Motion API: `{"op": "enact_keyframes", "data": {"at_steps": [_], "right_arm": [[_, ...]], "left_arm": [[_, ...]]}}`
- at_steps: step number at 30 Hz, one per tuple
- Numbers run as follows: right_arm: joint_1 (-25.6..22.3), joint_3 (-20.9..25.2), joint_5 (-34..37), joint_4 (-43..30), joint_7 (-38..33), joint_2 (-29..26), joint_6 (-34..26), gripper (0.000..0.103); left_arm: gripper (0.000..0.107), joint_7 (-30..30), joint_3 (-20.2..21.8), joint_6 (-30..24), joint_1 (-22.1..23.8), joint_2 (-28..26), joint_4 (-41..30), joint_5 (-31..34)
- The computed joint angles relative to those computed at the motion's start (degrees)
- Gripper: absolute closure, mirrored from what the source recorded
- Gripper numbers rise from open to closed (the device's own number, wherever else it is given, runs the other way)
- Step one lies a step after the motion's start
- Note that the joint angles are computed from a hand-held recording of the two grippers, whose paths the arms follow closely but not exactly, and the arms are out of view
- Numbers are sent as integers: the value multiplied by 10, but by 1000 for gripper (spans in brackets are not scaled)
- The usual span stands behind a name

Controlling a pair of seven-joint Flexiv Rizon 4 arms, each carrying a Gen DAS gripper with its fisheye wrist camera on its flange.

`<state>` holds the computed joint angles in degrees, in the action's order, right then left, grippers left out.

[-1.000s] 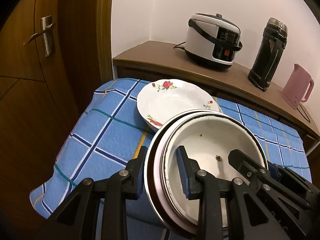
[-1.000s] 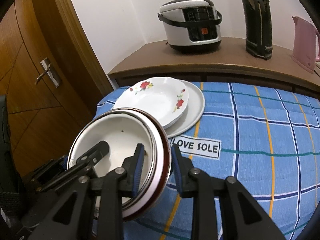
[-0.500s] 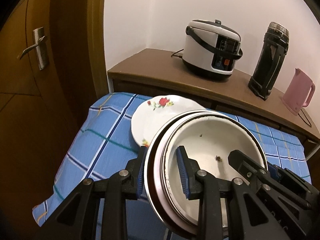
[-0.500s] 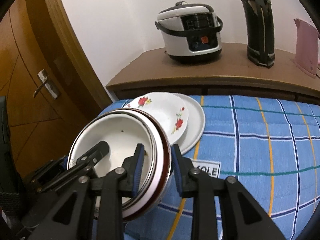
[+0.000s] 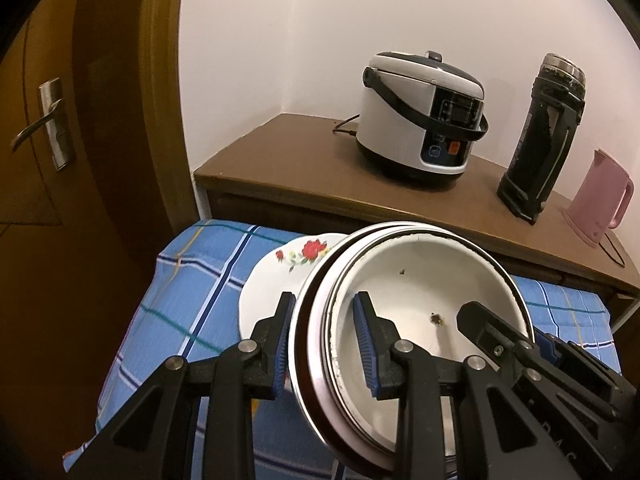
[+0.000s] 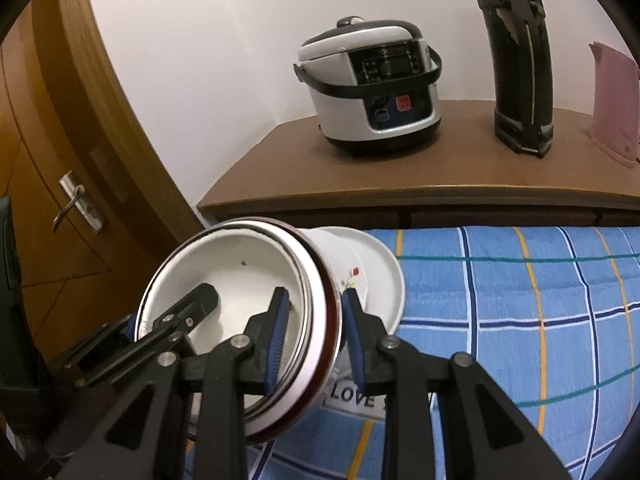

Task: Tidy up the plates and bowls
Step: 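Lower the bowl stack with both grippers onto the floral plates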

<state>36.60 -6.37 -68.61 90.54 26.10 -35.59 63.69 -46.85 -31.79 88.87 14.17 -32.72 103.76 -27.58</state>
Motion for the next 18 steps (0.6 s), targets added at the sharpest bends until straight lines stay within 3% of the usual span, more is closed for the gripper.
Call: {"op": "enact_keyframes", "data": {"at_steps": [10, 18], "right_arm": [[-14, -14, 39, -26, -17, -31, 26, 76], [-11, -28, 90, -44, -45, -55, 41, 76]], "left_arm": [[75, -21, 88, -54, -83, -46, -91, 5], [75, -40, 135, -88, -121, -73, -138, 10]]}}
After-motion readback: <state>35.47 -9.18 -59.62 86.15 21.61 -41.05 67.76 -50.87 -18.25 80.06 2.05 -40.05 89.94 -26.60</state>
